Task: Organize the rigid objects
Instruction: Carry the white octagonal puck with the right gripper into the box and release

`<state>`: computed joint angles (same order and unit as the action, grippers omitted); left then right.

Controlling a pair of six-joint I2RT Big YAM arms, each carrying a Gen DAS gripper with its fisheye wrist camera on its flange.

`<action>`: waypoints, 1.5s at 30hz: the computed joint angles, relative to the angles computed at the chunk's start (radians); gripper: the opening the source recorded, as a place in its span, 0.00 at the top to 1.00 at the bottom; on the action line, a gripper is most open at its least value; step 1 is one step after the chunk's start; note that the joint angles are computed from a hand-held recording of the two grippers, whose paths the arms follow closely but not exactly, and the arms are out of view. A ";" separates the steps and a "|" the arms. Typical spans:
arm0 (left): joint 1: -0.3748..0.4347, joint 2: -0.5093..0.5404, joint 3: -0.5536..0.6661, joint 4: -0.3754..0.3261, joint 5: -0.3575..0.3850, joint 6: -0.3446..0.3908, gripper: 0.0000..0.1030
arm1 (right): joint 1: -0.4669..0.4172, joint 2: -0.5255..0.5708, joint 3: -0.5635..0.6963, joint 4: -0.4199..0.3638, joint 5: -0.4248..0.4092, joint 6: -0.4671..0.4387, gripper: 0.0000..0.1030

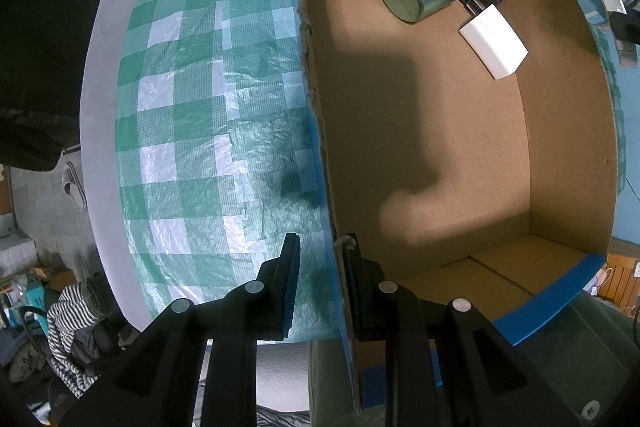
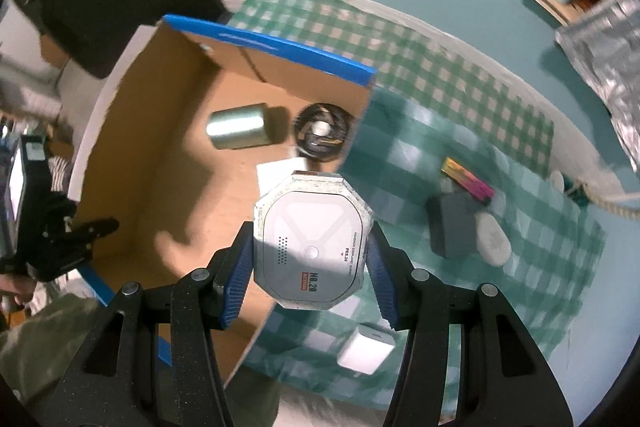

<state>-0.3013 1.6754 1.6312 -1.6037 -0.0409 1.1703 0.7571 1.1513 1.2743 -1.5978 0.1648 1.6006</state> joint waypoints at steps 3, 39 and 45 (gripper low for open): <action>0.001 -0.001 -0.002 0.001 -0.001 0.001 0.79 | -0.013 0.031 0.015 0.018 -0.010 -0.071 0.48; 0.016 0.009 0.001 0.009 -0.001 0.005 0.79 | -0.051 0.182 -0.010 0.103 -0.140 -0.367 0.48; 0.018 0.007 -0.001 0.010 -0.001 0.009 0.79 | -0.046 0.161 -0.002 0.091 -0.106 -0.331 0.46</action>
